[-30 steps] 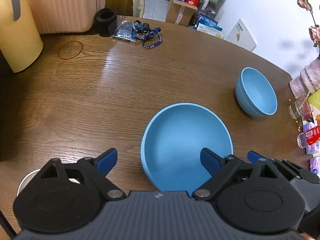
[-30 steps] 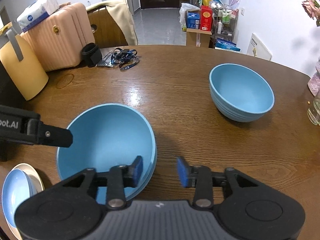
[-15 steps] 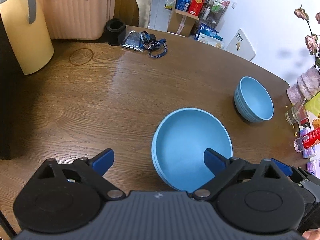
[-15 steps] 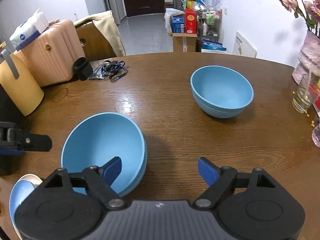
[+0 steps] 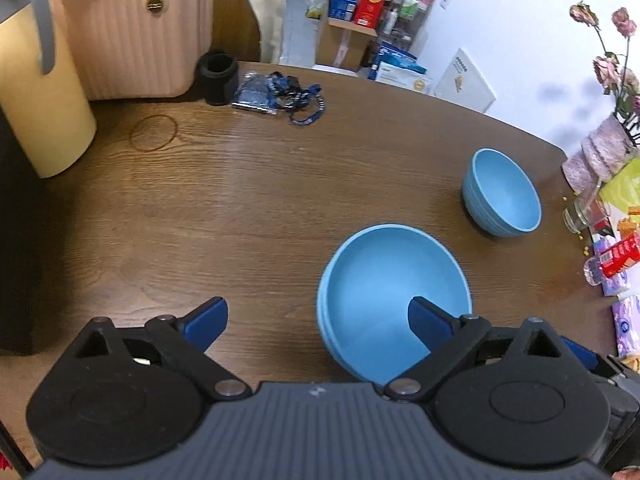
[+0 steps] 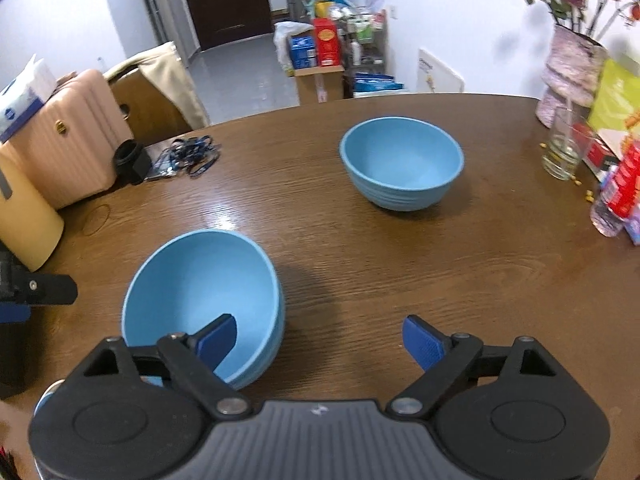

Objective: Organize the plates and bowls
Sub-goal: 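Raise both open grippers away from the nested bowls, then move both open grippers to the third light-blue bowl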

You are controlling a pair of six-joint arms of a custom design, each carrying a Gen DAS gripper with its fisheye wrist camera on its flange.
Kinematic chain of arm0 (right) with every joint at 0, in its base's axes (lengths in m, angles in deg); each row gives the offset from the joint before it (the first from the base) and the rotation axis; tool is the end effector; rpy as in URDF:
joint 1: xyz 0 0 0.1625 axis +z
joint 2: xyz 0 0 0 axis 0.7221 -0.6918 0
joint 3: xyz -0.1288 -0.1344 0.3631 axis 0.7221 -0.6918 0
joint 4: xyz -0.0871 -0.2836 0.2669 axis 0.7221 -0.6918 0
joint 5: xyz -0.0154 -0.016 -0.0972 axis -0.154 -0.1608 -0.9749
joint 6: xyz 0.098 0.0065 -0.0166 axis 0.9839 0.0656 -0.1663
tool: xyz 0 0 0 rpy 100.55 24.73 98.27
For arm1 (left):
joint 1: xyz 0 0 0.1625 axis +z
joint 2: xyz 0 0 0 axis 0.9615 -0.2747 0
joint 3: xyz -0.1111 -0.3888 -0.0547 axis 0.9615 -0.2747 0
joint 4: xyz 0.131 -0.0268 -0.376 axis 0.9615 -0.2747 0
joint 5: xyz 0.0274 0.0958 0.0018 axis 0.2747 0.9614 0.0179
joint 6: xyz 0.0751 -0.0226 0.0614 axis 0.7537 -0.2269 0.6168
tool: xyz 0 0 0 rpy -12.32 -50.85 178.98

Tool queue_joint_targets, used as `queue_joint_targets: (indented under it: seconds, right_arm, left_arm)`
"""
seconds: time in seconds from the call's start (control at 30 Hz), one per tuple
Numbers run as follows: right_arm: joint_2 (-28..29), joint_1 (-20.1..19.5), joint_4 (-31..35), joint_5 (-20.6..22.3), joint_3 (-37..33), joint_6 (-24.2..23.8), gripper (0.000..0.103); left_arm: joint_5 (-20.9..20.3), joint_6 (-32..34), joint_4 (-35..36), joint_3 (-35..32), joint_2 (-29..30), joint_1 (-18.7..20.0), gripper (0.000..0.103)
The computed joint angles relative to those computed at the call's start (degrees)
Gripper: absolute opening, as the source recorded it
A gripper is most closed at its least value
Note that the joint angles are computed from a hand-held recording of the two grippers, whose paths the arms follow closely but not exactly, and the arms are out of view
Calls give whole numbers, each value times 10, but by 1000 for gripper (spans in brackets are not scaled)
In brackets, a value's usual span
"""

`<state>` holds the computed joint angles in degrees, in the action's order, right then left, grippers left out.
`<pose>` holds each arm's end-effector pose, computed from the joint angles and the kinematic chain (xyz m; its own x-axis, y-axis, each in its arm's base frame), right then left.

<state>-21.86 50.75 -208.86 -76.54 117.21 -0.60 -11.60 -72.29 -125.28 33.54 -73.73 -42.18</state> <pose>0.1252 -0.3951 0.2734 -0.7893 -0.0083 0.6139 -0.3447 0.8334 -0.4320 -0.3000 -0.4195 0.1416 -0.8466 -0.1292 -0.5163 0.1330 0.8880 -0.4403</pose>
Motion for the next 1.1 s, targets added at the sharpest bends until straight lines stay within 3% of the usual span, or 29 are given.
queue_joint_targets:
  seconds: [0.6, 0.83, 1.1]
  right_arm:
    - [-13, -17, 3, -19, -20, 6, 90]
    - [-16, -40, 41, 0, -78, -34, 90]
    - [19, -80, 123, 36, -192, -110, 90]
  left_arm:
    - [-13, 44, -32, -36, 47, 4, 99]
    - [7, 34, -25, -91, 94, -1, 99]
    - [28, -23, 13, -194, 184, 4, 101]
